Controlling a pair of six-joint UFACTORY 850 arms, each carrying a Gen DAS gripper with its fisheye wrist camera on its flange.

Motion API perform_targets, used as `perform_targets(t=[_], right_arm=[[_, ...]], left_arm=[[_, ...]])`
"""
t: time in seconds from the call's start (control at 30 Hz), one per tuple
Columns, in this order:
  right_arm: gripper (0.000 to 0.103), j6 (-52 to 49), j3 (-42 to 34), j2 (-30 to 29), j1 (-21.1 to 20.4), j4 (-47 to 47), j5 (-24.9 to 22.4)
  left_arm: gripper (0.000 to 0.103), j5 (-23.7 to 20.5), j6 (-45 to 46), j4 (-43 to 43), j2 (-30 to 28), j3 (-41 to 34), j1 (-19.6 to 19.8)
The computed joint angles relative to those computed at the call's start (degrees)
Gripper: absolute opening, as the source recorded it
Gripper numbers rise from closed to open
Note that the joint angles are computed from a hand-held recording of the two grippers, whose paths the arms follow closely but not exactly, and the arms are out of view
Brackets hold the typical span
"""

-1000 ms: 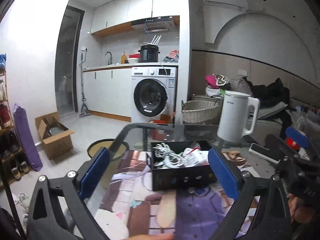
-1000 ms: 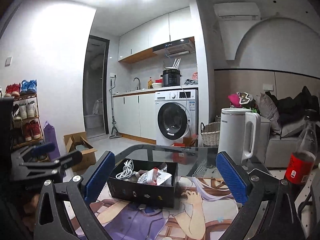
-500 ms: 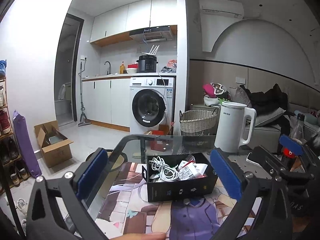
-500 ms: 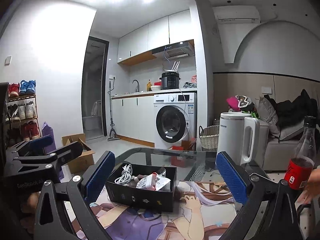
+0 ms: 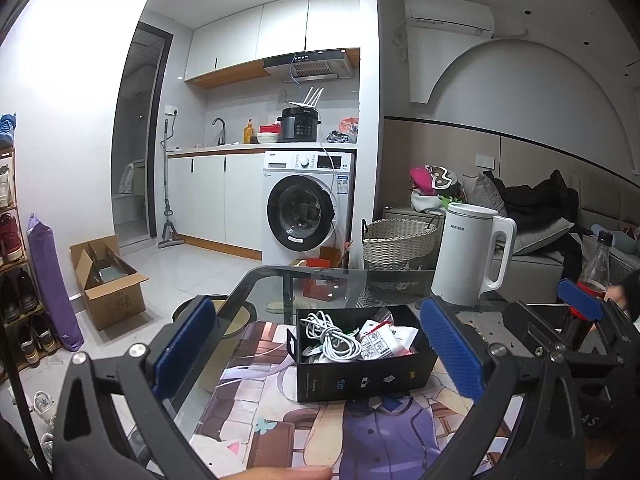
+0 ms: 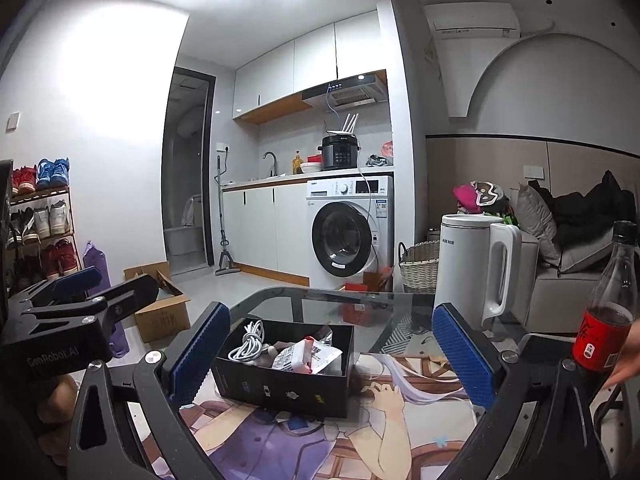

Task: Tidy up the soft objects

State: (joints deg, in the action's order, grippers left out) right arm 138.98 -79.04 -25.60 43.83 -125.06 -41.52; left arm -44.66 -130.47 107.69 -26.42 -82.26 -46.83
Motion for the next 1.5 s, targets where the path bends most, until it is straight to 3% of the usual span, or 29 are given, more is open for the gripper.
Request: perform_targets(t=[1.5], right_arm=[[0.103, -0.5, -0.3, -0.4, 0.3, 0.5, -0.1]], left_arm=[[0.103, -1.7, -0.6, 0.3, -0.2, -0.3, -0.7]])
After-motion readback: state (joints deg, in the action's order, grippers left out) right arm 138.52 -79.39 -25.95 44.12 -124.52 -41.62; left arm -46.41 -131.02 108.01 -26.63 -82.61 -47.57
